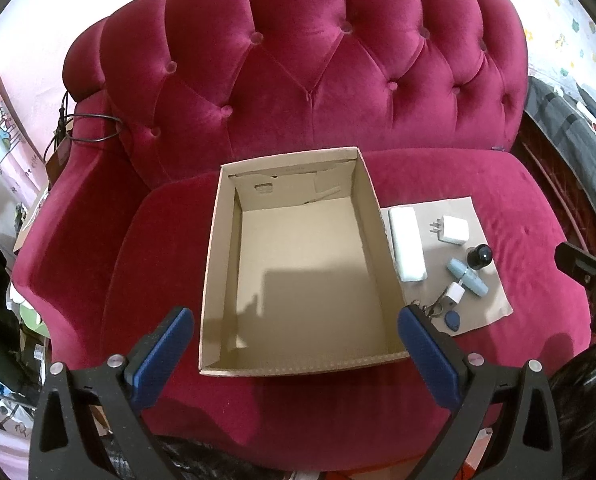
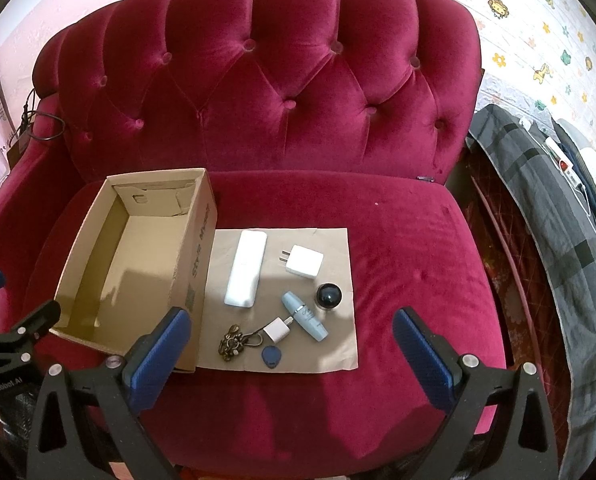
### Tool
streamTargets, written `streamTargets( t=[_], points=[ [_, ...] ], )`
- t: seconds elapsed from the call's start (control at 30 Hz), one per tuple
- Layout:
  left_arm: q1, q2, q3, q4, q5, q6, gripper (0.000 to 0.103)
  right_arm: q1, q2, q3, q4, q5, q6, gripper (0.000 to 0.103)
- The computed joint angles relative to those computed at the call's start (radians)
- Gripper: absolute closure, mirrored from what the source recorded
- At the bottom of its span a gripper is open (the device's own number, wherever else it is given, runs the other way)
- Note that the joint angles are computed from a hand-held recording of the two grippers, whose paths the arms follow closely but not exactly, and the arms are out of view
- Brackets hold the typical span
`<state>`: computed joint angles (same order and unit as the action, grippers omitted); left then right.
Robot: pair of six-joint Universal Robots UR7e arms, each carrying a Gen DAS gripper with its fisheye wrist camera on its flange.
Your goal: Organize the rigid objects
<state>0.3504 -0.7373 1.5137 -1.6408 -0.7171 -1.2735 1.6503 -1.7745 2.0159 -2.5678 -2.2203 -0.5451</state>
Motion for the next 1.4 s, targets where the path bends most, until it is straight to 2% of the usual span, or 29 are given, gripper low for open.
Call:
streamTargets(
  t=[0.53, 0.73, 1.17, 1.4],
  points=[
    [0.085, -0.008, 0.006, -0.053, 0.051, 0.094, 0.0, -0.025, 0.053, -0.02, -0.028, -0.02, -0.019, 0.0],
    [0.145, -0.029, 0.045, -0.161, 0.046, 0.173, 0.0, -0.037, 0.079, -0.028, -0.041, -0.039, -0.028, 0.0],
    [0.267, -0.042, 0.094, -0.248, 0.078, 0.242, 0.0, -0.063, 0.14, -0.038, -0.071, -0.079, -0.048, 0.0],
    [0.319, -0.053, 0.128, -0.297, 0.053, 0.269, 0.0, -0.078, 0.164, -0.033, -0.096, -0.091, -0.067, 0.0]
  ],
)
